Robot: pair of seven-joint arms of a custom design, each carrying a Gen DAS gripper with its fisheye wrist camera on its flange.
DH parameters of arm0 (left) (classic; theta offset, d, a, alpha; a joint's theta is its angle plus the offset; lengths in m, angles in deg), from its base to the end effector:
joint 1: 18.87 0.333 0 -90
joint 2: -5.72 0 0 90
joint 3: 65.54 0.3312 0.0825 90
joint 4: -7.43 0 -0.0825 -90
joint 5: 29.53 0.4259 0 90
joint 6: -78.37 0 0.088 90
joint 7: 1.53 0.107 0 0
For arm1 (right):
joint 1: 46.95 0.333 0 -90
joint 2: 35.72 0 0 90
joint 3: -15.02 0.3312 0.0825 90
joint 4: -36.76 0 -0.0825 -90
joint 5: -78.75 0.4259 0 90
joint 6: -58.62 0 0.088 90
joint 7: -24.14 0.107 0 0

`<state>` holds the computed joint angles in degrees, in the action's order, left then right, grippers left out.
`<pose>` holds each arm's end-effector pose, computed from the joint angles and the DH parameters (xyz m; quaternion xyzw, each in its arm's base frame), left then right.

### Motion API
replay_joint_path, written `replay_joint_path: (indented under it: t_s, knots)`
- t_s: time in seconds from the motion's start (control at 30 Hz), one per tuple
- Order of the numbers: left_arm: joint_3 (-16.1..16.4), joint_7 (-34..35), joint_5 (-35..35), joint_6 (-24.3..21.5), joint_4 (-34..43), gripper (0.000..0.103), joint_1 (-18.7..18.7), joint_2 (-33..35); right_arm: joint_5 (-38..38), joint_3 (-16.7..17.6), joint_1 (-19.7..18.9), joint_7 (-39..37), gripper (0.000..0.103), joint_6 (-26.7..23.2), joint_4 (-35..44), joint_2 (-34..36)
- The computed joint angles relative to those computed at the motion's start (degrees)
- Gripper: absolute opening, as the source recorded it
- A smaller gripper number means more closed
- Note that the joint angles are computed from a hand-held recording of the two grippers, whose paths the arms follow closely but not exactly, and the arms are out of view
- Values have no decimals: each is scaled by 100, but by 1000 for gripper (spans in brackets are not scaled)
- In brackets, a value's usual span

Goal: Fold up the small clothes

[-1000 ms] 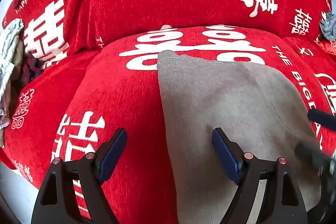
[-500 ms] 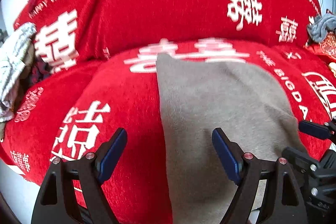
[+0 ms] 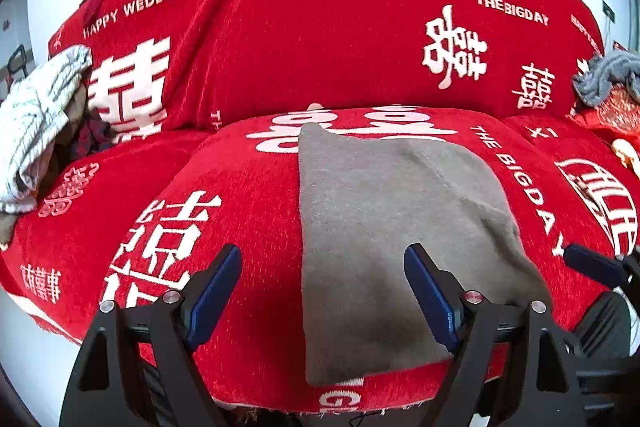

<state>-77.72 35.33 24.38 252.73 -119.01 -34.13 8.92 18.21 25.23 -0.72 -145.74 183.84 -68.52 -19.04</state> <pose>0.5034 -0.3303 0.4139 -0.4871 0.7762 -0.3237 0.2356 0.4103 0.5467 0.3864 -0.5959 0.6964 -0.3156 0.2455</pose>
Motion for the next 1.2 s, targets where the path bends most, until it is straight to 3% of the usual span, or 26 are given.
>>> replay_joint_path:
  t_s: [0.1, 0.13, 0.2, 0.37, 0.53, 0.63, 0.77, 0.9, 1.2]
  knots:
    - [51, -1117, 1226, -143, -29, 85, -75, -185, -10, 27, 143, 148, 72, -432, 92, 34]
    - [31, -1615, 1752, -235, -28, 101, -76, -260, -17, 36, 176, 166, 72, -534, 115, 46]
    - [-29, -2455, 2579, -291, -49, 103, -22, -396, -3, 54, 231, 220, 72, -715, 149, 66]
    - [-108, -2897, 2943, 42, -173, 103, 154, -613, 73, 87, 256, 525, 72, -840, 71, 0]
    - [-158, -4179, 4063, 138, -153, 103, 248, -754, 24, 131, 322, 532, 72, -1071, 138, 15]
    - [-137, -4295, 4104, 173, -193, 103, 250, -782, 29, 140, 345, 513, 72, -1136, 185, 48]
    - [-104, -3370, 3174, 379, -357, 103, 274, -778, 79, 135, 352, 455, 72, -1159, 232, 84]
    - [-183, -3616, 3318, 305, -454, 103, 330, -888, 89, 132, 392, 376, 72, -1235, 322, 142]
    - [-202, -3333, 3073, 354, -514, 103, 384, -913, 114, 105, 435, 341, 72, -1198, 359, 177]
